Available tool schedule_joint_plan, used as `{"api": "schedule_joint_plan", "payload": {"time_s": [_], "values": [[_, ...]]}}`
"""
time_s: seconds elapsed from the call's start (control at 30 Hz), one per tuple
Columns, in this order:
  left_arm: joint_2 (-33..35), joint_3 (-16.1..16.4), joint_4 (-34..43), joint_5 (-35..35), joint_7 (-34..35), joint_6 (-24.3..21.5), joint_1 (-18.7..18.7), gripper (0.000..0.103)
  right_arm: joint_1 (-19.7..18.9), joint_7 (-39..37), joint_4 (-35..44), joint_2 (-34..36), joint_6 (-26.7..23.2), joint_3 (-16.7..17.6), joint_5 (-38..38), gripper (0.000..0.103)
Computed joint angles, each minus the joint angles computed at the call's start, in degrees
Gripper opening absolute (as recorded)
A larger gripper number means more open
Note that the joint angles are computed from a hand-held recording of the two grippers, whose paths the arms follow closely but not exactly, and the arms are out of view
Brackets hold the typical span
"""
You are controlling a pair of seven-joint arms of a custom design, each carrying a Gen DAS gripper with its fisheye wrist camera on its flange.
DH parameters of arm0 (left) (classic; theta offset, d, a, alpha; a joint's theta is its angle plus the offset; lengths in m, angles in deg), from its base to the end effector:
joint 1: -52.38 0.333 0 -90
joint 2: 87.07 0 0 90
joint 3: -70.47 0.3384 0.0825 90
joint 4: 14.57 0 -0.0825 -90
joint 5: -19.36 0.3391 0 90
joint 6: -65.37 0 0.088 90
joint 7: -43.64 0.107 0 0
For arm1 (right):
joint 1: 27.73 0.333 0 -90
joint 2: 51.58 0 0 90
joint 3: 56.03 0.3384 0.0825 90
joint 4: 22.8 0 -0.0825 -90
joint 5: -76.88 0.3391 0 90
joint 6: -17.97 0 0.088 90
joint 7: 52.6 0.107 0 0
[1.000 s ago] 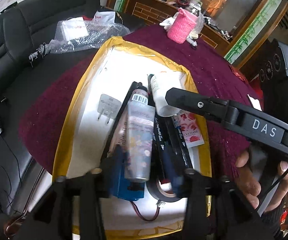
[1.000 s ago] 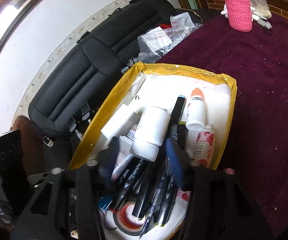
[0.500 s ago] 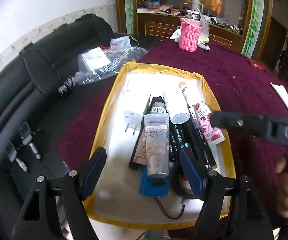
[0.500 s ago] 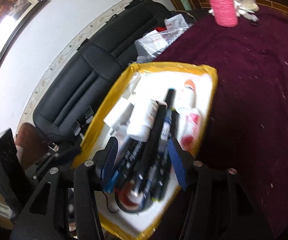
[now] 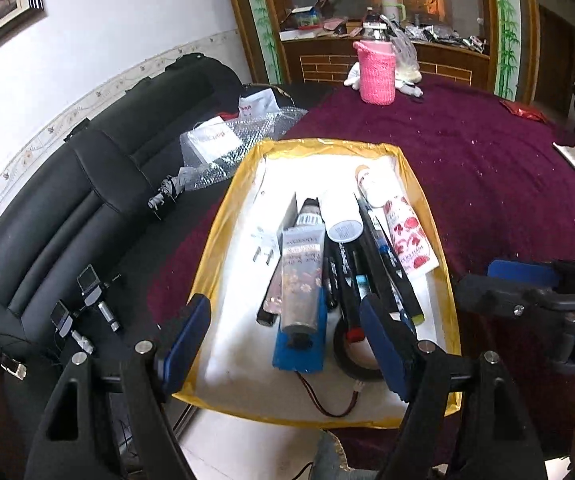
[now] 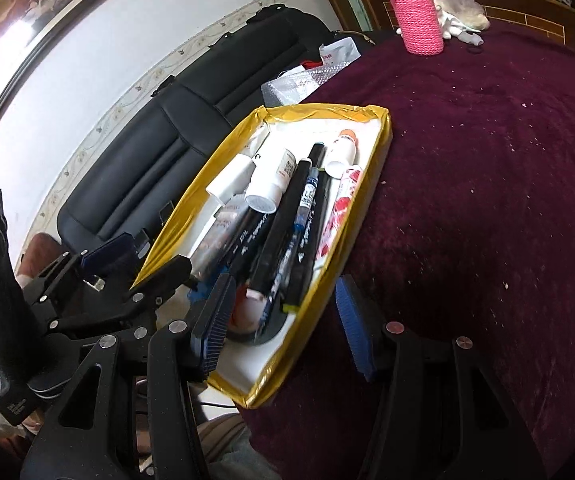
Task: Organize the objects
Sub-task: 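Lower the white bottle and silver tube into the tray and open both grippers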
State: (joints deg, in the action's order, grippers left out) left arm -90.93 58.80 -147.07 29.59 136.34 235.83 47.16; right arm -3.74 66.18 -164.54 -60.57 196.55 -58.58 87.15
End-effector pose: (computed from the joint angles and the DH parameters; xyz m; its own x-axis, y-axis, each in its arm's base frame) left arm 0.4861 -0.1626 0.5061 -0.4215 -0.8883 -0.1825 -0.6322 0.4321 -0.6432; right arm 0.4441 0.1571 0.4979 -0.1230 -0.8795 -0.4597 -0.7373 0.3911 -0.5509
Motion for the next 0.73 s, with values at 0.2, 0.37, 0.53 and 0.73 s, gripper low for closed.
{"api": "schedule_joint_plan", "payload": {"time_s": [0.2,0.37,0.53,0.73], "values": [[-0.1,-0.3,-0.3,2.2,-1.6,-0.1,0.3,0.077,-1.4,3.0,-1.9,-1.4,0.8,1.0,-2.5,0.053],[0.8,0.2,0.6,-0.4,0.4,-0.8,-0.4,0.077,-0.6,3.3,-1.0,-0.9,-0.1,0.1,-3.0,0.053],[2.0,0.9,1.8,-3.1,2.5,-1.4,-1.0,0.077,-0.3,2.3,0.2,0.1,-0.9,0.0,-2.2,0.053],[3.1,1.4,2.3,-3.2,2.5,-0.4,-1.3,0.077,-1.1,1.0,2.3,1.6,-2.2,1.1,-1.0,0.053]]}}
